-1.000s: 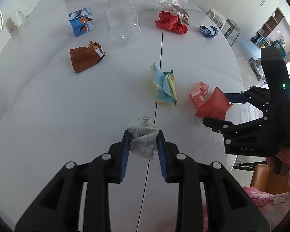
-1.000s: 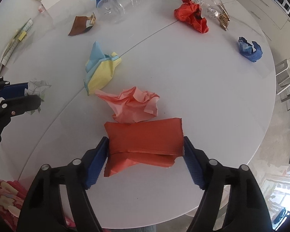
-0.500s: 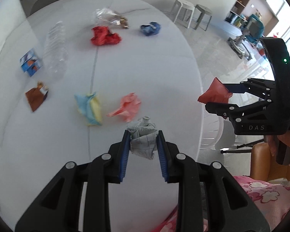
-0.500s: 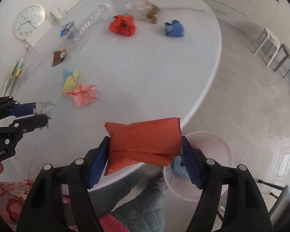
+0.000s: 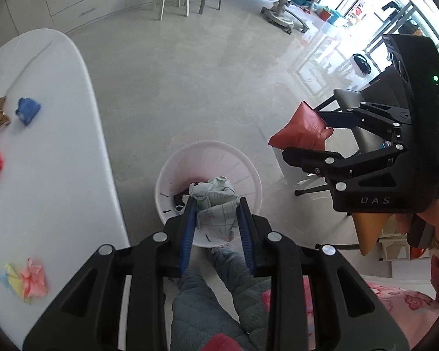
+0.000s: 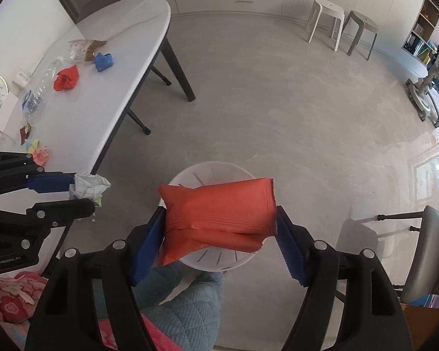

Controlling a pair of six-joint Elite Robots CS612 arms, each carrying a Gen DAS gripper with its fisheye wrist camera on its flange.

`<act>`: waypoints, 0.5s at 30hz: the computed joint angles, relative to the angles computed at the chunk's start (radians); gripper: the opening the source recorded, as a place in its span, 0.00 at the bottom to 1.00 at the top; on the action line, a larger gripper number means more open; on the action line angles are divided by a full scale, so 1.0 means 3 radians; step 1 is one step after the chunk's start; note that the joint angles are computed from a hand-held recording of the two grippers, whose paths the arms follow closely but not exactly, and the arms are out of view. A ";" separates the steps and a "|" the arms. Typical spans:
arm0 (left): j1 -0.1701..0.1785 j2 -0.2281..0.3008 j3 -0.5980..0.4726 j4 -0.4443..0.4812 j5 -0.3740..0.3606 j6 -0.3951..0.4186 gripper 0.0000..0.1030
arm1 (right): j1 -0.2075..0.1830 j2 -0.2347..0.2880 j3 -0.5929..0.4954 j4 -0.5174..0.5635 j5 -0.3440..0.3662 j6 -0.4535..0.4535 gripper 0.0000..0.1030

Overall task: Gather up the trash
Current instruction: 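Carry grey paper and orange bag over the wastebasket, open the left gripper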

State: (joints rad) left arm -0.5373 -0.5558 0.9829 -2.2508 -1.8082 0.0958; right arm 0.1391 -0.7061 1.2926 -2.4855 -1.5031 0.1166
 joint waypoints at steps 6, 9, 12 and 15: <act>-0.0104 0.0127 -0.0254 0.0168 0.0144 0.0018 0.43 | -0.0082 -0.0009 0.0061 -0.0029 0.0072 0.0015 0.71; -0.0119 0.0122 -0.0254 0.0139 0.0194 -0.0004 0.52 | -0.0103 -0.0005 0.0066 -0.0019 0.0088 -0.0030 0.71; -0.0128 0.0097 -0.0230 0.0102 0.0253 -0.0061 0.55 | -0.0115 0.0004 0.0059 -0.0011 0.0111 -0.0061 0.72; -0.0119 0.0034 -0.0135 0.0001 0.0306 -0.0137 0.60 | -0.0107 0.0031 0.0012 0.0018 0.0128 -0.0090 0.72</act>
